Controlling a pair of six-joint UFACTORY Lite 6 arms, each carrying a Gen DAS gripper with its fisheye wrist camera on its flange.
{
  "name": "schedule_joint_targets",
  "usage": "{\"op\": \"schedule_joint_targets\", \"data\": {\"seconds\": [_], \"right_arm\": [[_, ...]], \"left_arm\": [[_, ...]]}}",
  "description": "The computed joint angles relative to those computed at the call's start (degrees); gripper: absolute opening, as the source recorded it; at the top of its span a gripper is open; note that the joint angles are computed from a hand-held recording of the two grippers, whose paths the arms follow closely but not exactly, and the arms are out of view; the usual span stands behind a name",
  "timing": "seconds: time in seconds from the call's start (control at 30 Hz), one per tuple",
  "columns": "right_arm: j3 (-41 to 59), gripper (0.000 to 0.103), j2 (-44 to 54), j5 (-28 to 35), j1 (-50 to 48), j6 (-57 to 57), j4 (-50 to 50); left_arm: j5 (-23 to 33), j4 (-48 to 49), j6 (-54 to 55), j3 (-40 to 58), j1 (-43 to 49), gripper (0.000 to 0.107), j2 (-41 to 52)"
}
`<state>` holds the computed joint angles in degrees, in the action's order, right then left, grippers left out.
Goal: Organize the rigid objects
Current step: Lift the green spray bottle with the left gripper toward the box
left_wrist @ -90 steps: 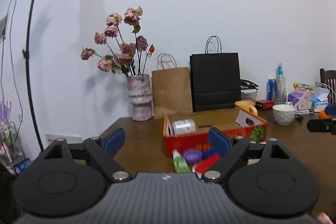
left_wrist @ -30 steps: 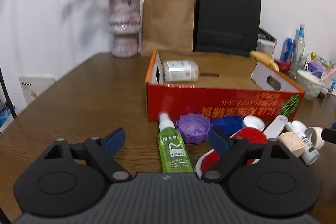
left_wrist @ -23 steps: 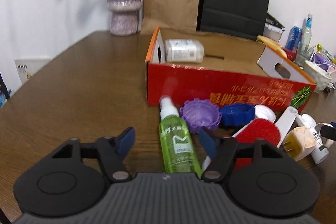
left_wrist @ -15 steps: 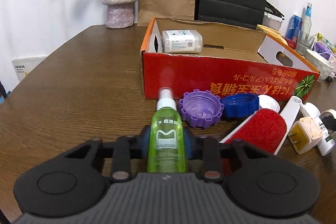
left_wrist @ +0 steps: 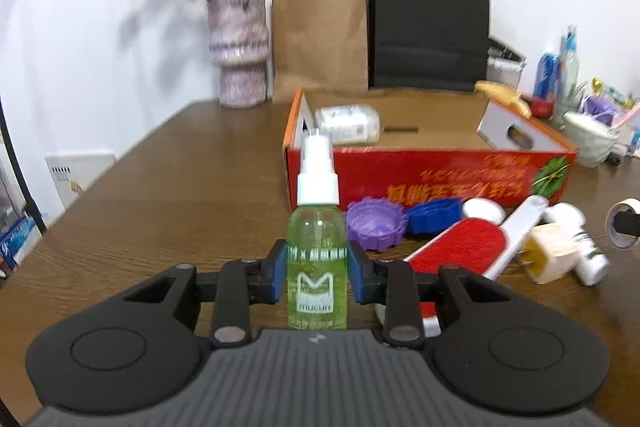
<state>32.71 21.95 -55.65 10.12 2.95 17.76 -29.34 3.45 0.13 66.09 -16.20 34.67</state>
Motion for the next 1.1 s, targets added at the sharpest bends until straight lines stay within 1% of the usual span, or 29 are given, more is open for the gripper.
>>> {"op": "schedule_joint_targets", "data": {"seconds": [0.1, 0.2, 0.27, 0.37, 0.43, 0.5, 0.53, 0.57, 0.67, 0.77, 0.9, 1.0, 1.1], "right_arm": [[-6.8, 0.024, -6.7, -3.0, 4.0, -1.5, 3.9], [-13.8, 0.024, -13.5, -5.8, 11.2, -3.1, 10.7], [-17.9, 0.024, -17.8, -7.7, 18.9, -5.0, 18.5], [-23.2, 0.024, -23.3, -12.4, 35.0, -7.3, 34.3], [-25.0, 0.024, -24.9, -15.8, 46.8, -7.1, 44.9], [-25.2, 0.024, -24.4, -18.9, 57.8, -6.8, 54.5], [-24.9, 0.024, -23.6, -20.0, 62.1, -6.6, 58.1], [-24.4, 0.024, -22.8, -20.8, 66.1, -6.6, 61.6], [-22.7, 0.024, -20.6, -22.3, 72.9, -6.5, 68.1], [-22.1, 0.024, -20.5, -23.5, 76.8, -6.6, 71.7], [-21.6, 0.024, -19.9, -24.5, 79.4, -6.6, 74.1], [-22.1, 0.024, -19.7, -24.0, 78.5, -5.4, 73.1], [-22.6, 0.024, -18.9, -22.9, 76.4, -3.5, 70.7]], "left_arm": [[-6.1, -1.7, 1.6, -11.2, -0.7, 0.032, -8.7], [-10.7, -1.8, 0.7, -21.9, -1.2, 0.031, -17.9], [-12.6, -2.7, -0.4, -29.4, -1.9, 0.031, -25.2], [-14.5, -5.0, -0.6, -39.7, -3.5, 0.031, -36.1], [-14.6, -6.2, -0.8, -46.7, -4.7, 0.031, -44.8], [-13.1, -7.2, -0.9, -52.1, -5.7, 0.031, -52.7], [-11.5, -7.5, -1.0, -54.7, -6.2, 0.031, -57.3], [-10.0, -7.2, -1.1, -56.7, -6.2, 0.031, -60.9], [-5.6, -9.4, 0.6, -61.1, -7.5, 0.031, -70.7], [-3.1, -12.3, 3.4, -63.4, -8.8, 0.031, -76.6], [-2.4, -13.8, 4.7, -64.3, -10.1, 0.031, -79.2], [-3.7, -14.9, 5.2, -63.8, -11.2, 0.032, -77.3], [-5.8, -14.4, 4.6, -62.4, -11.3, 0.031, -73.1]]}}
